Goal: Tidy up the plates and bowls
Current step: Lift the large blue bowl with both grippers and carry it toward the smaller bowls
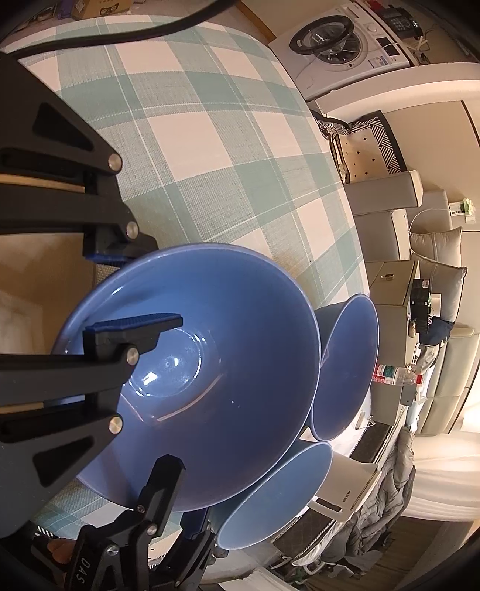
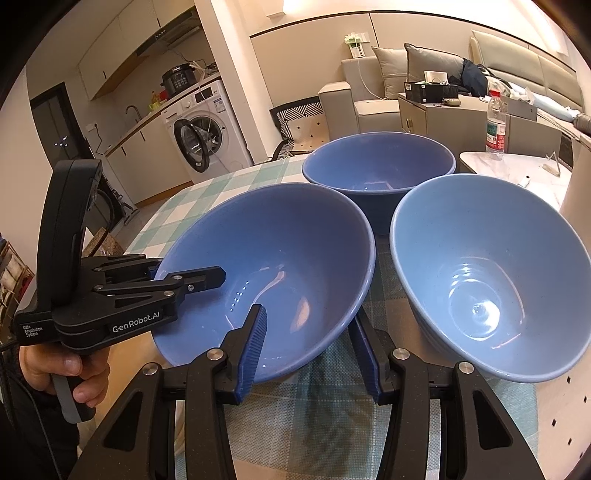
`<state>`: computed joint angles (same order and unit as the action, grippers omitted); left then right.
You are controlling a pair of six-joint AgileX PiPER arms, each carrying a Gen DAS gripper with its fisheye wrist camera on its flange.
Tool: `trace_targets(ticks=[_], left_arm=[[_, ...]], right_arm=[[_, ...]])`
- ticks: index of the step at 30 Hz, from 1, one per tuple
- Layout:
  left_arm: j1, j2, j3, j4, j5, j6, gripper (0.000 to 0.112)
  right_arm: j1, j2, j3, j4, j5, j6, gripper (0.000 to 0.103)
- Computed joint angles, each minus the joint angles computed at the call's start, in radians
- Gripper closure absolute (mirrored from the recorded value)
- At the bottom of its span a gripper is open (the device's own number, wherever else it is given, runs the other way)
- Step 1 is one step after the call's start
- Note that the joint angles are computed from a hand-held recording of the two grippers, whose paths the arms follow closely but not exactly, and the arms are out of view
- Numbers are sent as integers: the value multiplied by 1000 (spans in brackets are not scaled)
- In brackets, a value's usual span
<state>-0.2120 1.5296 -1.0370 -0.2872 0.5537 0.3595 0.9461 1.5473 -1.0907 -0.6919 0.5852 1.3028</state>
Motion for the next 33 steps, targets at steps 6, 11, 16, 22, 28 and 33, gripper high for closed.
trace_targets(ticks=[6,11,16,22,28,33], left_arm=[[0,-6,4,4,-3,-6,92],[-5,-14,4,12,-5,-20,92],[-11,-24,2,23,-5,-32,92],[-28,-38,-1,41,-5,-55,92],[-33,-52,-1,40,-4,-54,92],[-38,-70,2,51,-1,-65,92]], right_arm=[[-4,0,-2,-3,1,-5,55],[8,0,2,-28,6,21,55],[18,-12,4,-47,18,40,55],[30,-34,20,-88,28,82,55],[48,-52,23,-116,54,107,55],[67,-63,25,-138,75,128,55]])
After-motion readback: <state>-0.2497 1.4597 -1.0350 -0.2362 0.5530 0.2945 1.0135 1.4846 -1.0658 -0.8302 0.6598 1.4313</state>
